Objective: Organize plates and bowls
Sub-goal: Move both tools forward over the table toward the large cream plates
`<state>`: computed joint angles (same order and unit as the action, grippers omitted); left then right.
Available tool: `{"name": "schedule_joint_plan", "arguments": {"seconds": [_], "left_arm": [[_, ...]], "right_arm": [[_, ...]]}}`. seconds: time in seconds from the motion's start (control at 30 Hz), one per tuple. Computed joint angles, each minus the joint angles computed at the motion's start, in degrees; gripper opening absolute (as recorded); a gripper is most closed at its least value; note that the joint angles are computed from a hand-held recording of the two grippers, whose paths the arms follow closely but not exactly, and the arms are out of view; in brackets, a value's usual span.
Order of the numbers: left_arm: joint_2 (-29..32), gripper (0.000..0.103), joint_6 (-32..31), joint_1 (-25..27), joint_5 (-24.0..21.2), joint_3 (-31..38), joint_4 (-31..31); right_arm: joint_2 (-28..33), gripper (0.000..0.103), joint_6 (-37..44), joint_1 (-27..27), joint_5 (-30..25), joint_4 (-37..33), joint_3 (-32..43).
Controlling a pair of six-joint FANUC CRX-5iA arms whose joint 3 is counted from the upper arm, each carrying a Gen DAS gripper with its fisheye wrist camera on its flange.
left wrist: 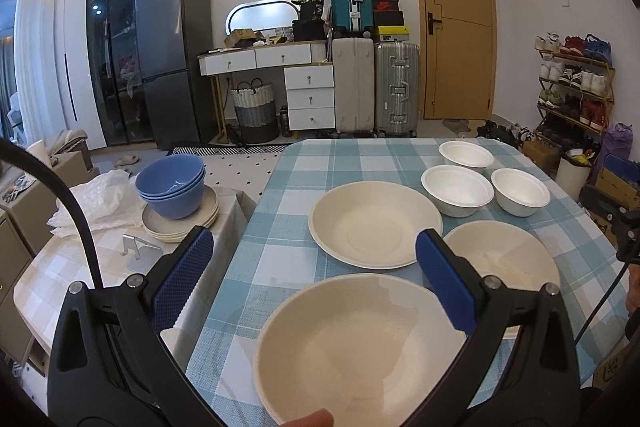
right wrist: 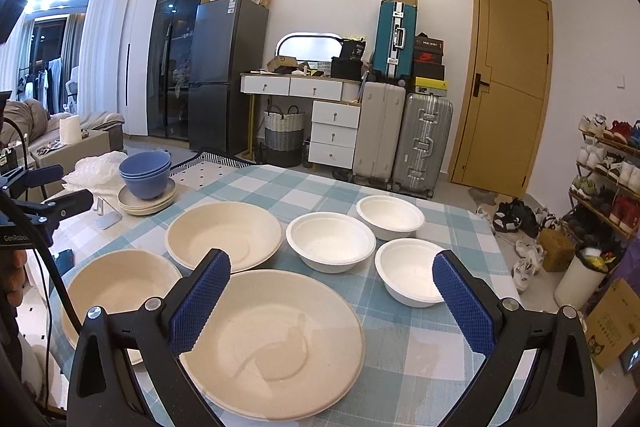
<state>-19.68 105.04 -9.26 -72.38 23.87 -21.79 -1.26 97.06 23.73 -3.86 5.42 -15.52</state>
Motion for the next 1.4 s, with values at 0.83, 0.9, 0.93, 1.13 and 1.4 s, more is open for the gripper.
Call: {"name": "schedule_joint_plan", "arguments": {"seconds": [0.83, 0.9, 0.93, 1.13, 1.4], "left_arm": [[3.05, 0.101, -6.42, 16.79, 0.94, 2.00, 13.89], [3.57, 0.101, -7.77, 18.40, 0.84, 2.06, 15.60], [3.79, 0.101, -8.60, 19.49, 1.05, 1.90, 17.23], [6.32, 0.101, -8.16, 21.56, 0.38, 3.89, 18.83], [10.35, 0.100, -11.72, 20.02, 0.33, 6.90, 18.21]], "right_arm": [[3.77, 0.103, 6.70, 1.53, -4.99, -2.88, 6.09], [4.48, 0.103, 10.74, 1.46, -7.35, -7.32, 8.56], [5.01, 0.103, 12.77, 1.33, -8.89, -9.69, 10.08], [7.97, 0.103, 15.03, 1.55, -13.91, -12.12, 15.09], [13.29, 0.103, 16.20, 2.78, -21.79, -13.39, 23.76]]}}
